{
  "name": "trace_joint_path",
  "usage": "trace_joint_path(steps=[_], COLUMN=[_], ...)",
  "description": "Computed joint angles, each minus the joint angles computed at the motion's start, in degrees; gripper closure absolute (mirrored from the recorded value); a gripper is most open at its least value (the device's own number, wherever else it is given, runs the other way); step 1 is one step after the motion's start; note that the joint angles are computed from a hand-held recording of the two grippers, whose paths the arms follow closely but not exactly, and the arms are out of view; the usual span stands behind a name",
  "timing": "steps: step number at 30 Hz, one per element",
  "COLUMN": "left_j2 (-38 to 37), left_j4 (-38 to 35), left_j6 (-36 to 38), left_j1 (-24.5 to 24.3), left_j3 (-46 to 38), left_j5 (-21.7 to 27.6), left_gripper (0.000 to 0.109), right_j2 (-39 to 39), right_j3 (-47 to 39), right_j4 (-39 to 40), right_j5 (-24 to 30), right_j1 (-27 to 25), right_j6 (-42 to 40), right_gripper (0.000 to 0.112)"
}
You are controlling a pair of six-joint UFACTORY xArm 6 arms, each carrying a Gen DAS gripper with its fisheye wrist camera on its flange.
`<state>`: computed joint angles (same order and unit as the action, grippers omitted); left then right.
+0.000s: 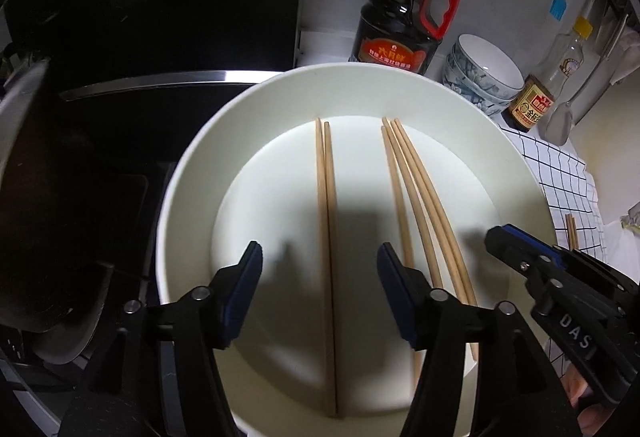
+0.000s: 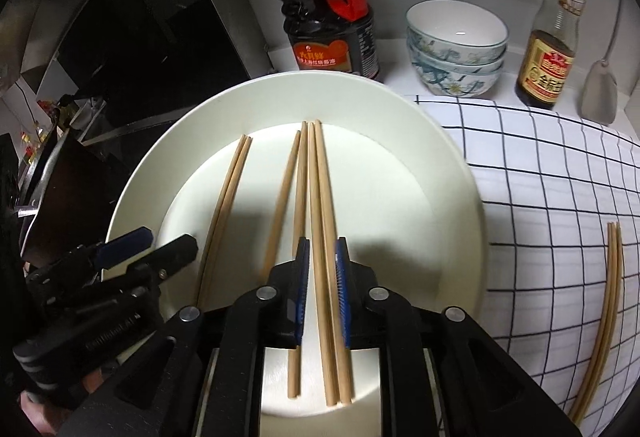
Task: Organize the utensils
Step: 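Open the right tool to release its chopstick in the basin while the left tool releases its own, then move both open tools back over the chopstick bundle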
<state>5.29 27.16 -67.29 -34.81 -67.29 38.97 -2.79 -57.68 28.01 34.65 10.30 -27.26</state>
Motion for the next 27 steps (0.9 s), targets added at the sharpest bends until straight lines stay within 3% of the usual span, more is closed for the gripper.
trace_joint_path(steps=[13, 22, 27], left_j2=[-1.4, 2.8, 7.0], left_j4=[1.2, 1.6, 2.0], left_j6=[-0.3, 0.5, 1.2], left_j1=[-2.0, -4.6, -6.9], left_j3=[-0.5, -6.8, -13.4], left_j5=[0.8, -0.2, 1.9], left_gripper=[0.035, 0.026, 0.025], right_j2=[-7.5, -13.0, -14.2], right_j3=[5.3, 9.6, 10.4], right_j4=[2.3, 1.2, 2.3], right_j5=[-0.3, -1.5, 0.5], right_j1=[-3.8, -10.5, -16.6], right_j6=[-1.6, -2.1, -4.2], right_gripper=[0.089, 0.074, 0.074])
